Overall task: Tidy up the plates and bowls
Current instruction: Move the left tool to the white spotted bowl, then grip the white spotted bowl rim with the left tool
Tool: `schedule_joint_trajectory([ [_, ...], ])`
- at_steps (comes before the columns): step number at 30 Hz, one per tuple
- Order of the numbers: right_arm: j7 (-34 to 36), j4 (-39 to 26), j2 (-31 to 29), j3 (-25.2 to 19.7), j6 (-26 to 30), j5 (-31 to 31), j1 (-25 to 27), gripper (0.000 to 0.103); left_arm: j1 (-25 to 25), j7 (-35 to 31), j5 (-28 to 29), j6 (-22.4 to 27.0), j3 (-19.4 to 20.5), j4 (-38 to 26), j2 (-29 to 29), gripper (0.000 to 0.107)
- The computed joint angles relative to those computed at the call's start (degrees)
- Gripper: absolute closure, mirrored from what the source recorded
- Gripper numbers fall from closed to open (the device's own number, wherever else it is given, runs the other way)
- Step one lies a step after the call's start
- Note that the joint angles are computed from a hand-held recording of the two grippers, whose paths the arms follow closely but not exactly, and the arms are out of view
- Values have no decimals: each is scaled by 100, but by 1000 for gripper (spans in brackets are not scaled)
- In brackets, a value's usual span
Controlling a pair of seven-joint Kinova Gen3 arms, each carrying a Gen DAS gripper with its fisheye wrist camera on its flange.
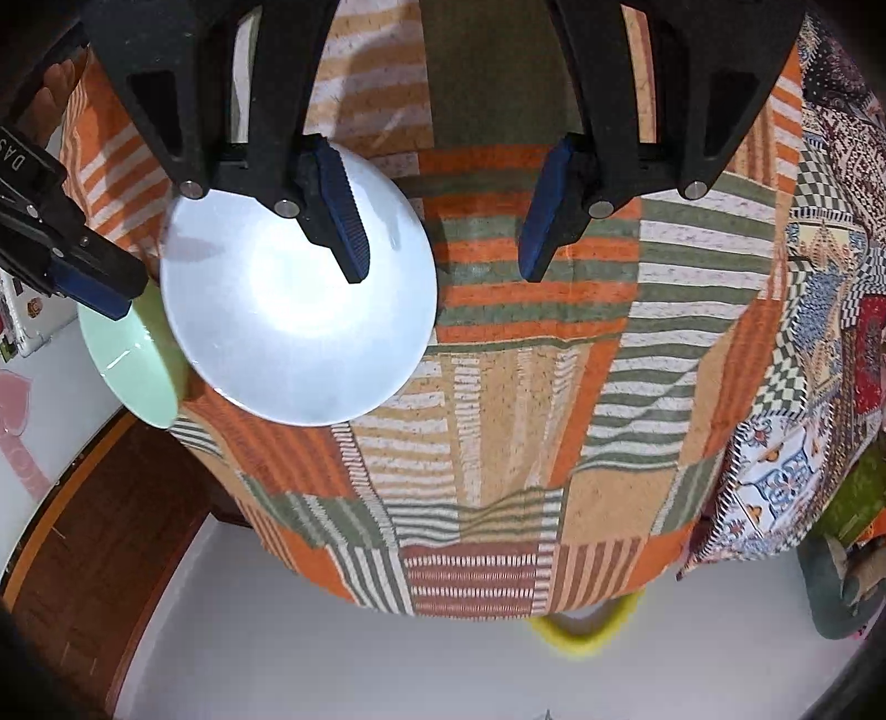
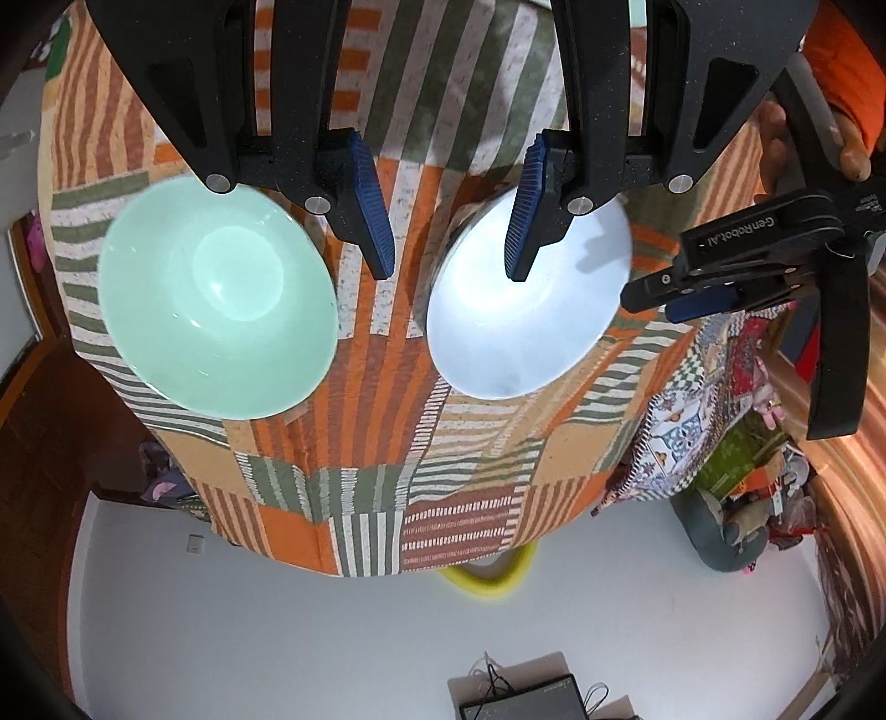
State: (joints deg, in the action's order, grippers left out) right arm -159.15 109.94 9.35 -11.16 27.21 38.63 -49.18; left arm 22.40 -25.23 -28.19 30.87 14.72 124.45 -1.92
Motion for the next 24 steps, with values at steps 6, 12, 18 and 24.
schedule_joint_trajectory([
  [6,517,-185,295,36,-80,-365,131,65,-4,-22,-43,-334,-148,68,281,66],
  [12,1011,-260,479,128,-173,-867,150,79,76,-453,249,-563,-329,92,435,82],
  [18,1057,-330,524,353,-84,-893,-117,82,179,-755,410,-559,-376,35,451,95],
  [24,1201,-451,506,258,171,-1086,-67,83,215,-836,524,-416,-350,3,359,95],
])
